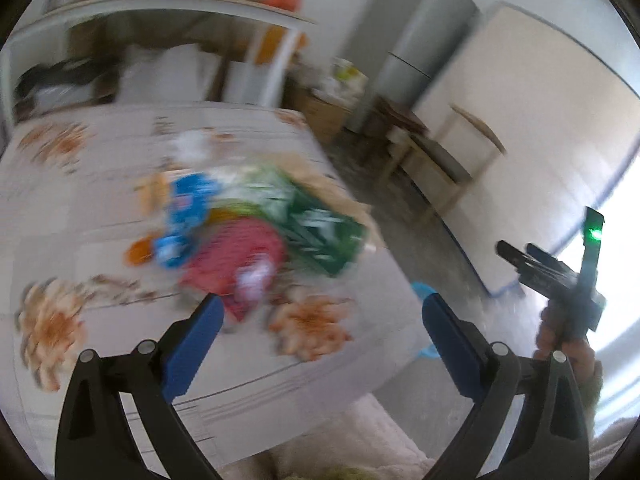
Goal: Collect trash
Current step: 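Turn both tools back toward the table and reach for the drinks, then grasp the red milk drink can with the left tool while the right grasps the green bottle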
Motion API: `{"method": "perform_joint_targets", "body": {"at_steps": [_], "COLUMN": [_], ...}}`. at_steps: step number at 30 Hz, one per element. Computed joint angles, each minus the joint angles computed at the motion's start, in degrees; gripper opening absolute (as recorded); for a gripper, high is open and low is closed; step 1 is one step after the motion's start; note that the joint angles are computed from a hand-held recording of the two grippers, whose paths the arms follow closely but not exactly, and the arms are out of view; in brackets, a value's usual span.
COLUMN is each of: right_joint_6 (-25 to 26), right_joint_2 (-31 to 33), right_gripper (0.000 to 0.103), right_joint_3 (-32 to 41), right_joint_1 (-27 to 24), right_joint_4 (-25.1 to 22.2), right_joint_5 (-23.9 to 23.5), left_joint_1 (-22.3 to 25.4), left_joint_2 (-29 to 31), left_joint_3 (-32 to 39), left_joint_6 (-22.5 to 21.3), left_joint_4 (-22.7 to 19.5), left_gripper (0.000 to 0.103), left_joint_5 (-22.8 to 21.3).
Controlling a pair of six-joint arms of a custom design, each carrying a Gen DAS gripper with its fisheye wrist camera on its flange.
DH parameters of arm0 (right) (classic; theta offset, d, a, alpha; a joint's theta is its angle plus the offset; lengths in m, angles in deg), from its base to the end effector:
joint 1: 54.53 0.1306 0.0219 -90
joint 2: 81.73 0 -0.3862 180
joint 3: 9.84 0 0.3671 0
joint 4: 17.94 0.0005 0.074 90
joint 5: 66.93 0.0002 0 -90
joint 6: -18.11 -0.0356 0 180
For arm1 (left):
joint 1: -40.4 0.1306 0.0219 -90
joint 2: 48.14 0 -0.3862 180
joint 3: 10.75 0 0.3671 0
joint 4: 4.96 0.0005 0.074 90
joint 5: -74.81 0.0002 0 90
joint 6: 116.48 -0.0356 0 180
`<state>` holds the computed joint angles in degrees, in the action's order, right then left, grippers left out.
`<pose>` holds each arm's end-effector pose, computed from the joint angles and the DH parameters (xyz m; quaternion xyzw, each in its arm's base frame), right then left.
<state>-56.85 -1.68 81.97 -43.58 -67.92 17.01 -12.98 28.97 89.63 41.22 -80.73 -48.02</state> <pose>0.3925 0.0793 0.5180 -0.2245 0.8702 0.0320 0.4375 0.2156 -0.2585 0.5695 -0.2033 0.8899 -0.1369 0.3846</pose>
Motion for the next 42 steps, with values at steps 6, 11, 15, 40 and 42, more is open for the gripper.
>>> {"method": "perform_joint_targets", "body": {"at_steps": [6, 11, 15, 40, 42], "right_joint_6": [0.70, 2.22, 4.94, 9.54, 9.86], "right_joint_2": [0.76, 5.95, 9.40, 24.65, 25.34], "right_gripper": [0.095, 0.095, 0.095, 0.077, 0.075], "right_joint_3": [2.65, 9.10, 12.15, 25.71, 26.31], "right_joint_1": [4.14, 10.57, 14.34, 22.32, 22.32], "right_joint_4": [1.57, -5.55, -10.10, -26.37, -26.94], "right_joint_5": [-14.97, -16.54, -18.16, -15.73, -15.44], "left_joint_1": [-0.97, 0.77, 1.80, 9.45, 10.23], "left_joint_2": [-5.87, -12.30, -14.05, -4.90, -4.35], "left_joint_3": [-6.37, -13.90, -15.90, -17.48, -17.30], "left_joint_6": [5.85, 5.51, 2.55, -22.71, -23.18], "left_joint_4": [0.39, 7.78, 9.58, 11.33, 11.51], "left_gripper": [0.097, 0.097, 0.097, 0.080, 0.073], "left_joint_5": [-3.92, -2.25, -2.48, 4.74, 5.34]}}
